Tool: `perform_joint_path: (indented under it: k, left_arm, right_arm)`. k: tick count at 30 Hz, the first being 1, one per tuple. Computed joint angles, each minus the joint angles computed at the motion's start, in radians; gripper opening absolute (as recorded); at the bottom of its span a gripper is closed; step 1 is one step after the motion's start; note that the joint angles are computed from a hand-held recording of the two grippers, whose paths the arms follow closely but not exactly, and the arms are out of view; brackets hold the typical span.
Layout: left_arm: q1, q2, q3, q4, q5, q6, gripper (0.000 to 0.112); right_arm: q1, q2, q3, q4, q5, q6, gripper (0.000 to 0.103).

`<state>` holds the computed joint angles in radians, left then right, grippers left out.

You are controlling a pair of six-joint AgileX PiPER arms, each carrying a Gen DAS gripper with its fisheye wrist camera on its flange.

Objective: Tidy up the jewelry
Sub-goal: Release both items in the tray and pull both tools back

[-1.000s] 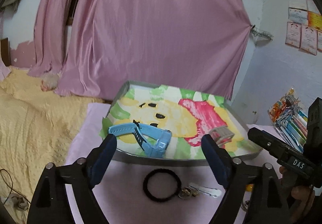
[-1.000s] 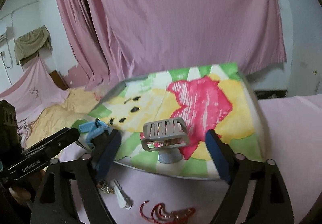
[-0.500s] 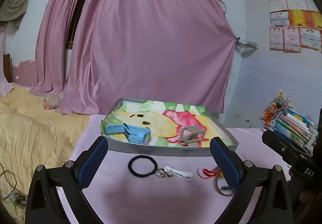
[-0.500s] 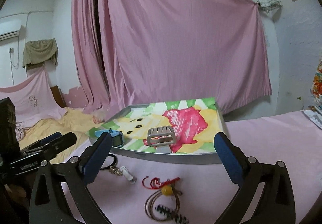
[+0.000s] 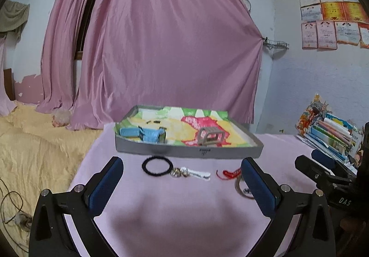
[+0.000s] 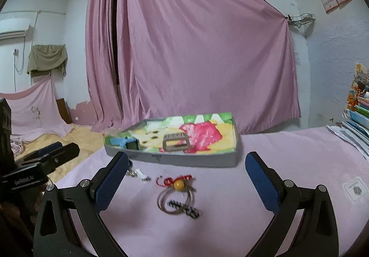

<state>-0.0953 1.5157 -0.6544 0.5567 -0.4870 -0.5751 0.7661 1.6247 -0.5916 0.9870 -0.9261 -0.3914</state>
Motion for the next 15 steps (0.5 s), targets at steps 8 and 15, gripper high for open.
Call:
perform_joint_path:
  k: [8, 15]
  left_arm:
    - [-0.007, 0.061, -0.054, 0.082, 0.067, -0.073, 0.103]
    - [0.005, 0.118, -0.162, 0.376, 0.165, -0.374, 0.103]
  right_arm:
    - [-0.054, 0.044, 0.014, -0.020, 0.076, 0.032, 0.099]
    - [-0.098, 0.055, -0.025, -0.007, 0.174, -0.001, 0.099]
